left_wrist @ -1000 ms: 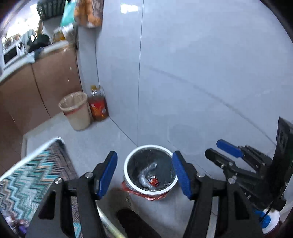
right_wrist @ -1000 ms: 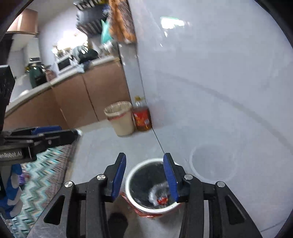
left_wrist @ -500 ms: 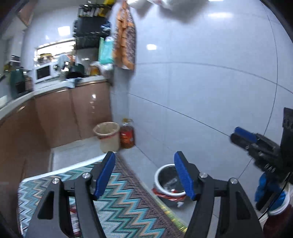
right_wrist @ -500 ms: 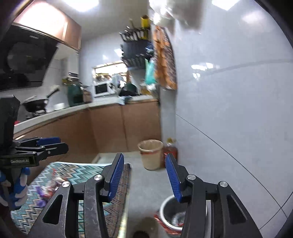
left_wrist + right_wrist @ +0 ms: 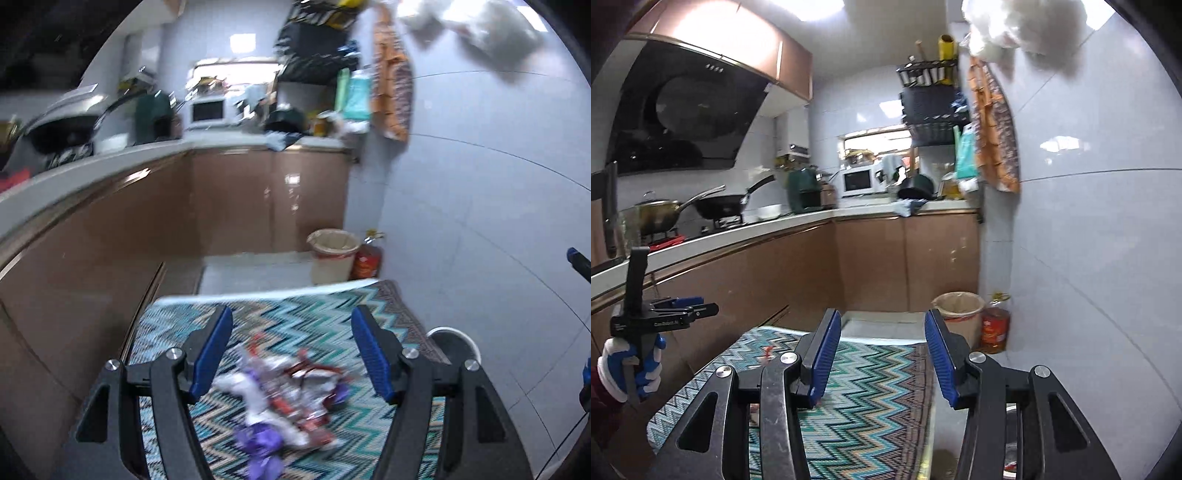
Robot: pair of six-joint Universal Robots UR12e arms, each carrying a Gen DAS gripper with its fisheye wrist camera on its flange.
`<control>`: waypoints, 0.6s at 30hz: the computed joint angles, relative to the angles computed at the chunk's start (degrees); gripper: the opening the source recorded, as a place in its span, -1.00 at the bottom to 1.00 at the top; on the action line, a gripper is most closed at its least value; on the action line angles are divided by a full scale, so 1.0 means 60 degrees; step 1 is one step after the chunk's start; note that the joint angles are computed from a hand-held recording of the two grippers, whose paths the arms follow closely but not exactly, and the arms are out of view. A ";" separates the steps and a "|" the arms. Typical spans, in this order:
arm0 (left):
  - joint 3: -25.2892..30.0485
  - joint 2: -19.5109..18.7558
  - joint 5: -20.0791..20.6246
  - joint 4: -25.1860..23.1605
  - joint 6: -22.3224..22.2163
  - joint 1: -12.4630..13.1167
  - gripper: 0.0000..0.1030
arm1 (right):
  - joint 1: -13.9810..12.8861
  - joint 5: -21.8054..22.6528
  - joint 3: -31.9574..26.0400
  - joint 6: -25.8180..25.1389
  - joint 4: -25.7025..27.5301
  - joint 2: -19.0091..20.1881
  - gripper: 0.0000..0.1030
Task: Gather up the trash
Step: 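Move the open right tool back over the trash pile on the cloth, then grasp a brown-red wrapper from the pile with the right tool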
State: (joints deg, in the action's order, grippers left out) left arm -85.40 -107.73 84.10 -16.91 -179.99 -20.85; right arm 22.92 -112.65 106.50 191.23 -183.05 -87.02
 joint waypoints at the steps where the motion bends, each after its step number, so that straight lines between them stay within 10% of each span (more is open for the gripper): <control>1: -0.0037 -0.0025 0.0044 -0.0132 -0.0118 0.0088 0.27 | -0.0004 0.0160 -0.0065 0.0006 0.0054 0.0087 -0.13; 18: 0.0237 -0.1067 -0.1318 -0.2861 -0.1776 0.0650 0.23 | -0.0393 0.2745 -0.1085 0.0481 0.1854 0.1651 -0.13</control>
